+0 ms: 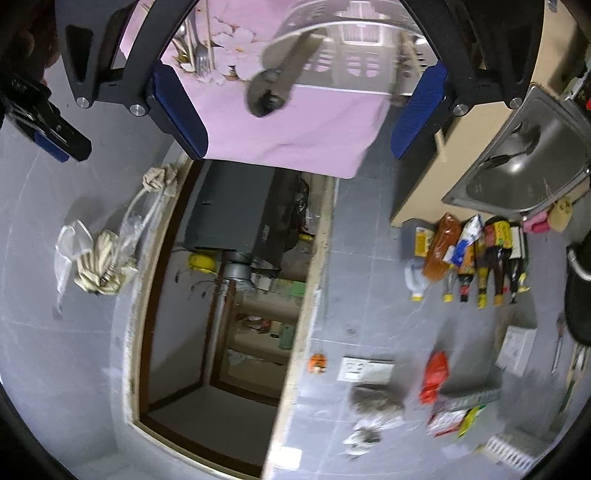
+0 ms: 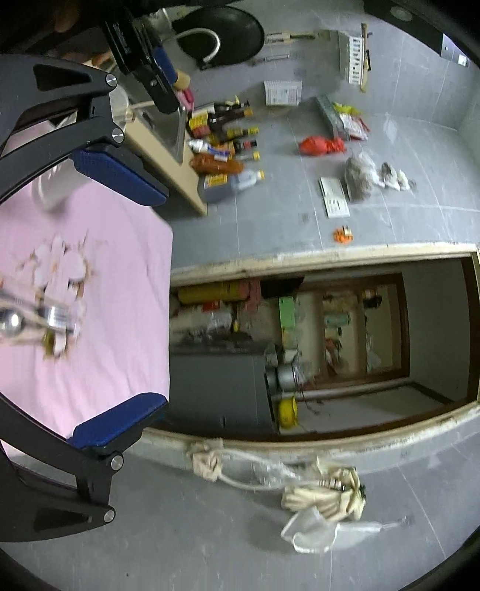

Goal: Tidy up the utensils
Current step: 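Move both tools back over the cutlery on the pink cloth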

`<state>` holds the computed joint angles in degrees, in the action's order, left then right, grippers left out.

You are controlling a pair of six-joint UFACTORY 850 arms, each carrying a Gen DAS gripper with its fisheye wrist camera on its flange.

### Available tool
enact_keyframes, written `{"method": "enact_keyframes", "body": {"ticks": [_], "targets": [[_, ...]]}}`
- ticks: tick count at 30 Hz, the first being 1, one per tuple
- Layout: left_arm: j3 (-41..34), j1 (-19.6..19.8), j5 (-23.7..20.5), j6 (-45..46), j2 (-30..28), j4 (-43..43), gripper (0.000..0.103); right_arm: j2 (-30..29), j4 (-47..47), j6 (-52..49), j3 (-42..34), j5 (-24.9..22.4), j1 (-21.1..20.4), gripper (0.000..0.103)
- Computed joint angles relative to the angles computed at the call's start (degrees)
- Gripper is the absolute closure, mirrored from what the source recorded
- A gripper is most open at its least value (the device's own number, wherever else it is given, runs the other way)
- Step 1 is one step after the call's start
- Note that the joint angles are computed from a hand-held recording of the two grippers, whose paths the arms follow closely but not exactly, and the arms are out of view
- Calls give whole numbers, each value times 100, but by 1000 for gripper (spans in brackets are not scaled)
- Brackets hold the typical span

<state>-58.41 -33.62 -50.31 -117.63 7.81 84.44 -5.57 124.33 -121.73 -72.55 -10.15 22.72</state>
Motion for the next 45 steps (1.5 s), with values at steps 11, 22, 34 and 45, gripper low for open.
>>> {"method": "enact_keyframes", "body": {"ticks": [11, 22, 34, 45], "targets": [[-706, -563, -486, -272, -1051, 233, 3, -134, -755, 554, 169, -338, -738, 3], [-1216, -544, 208, 87, -1984, -450, 3, -944, -3971, 3652, -52, -727, -1264, 3], [-1382, -1, 1222, 755, -2479, -1948, 11, -2036, -6061, 5281, -719, -1611, -1159, 27], [-1588, 357, 2051, 2075, -2806, -3277, 46, -2392, -6657, 5391, -1135, -2240, -892, 58]]}}
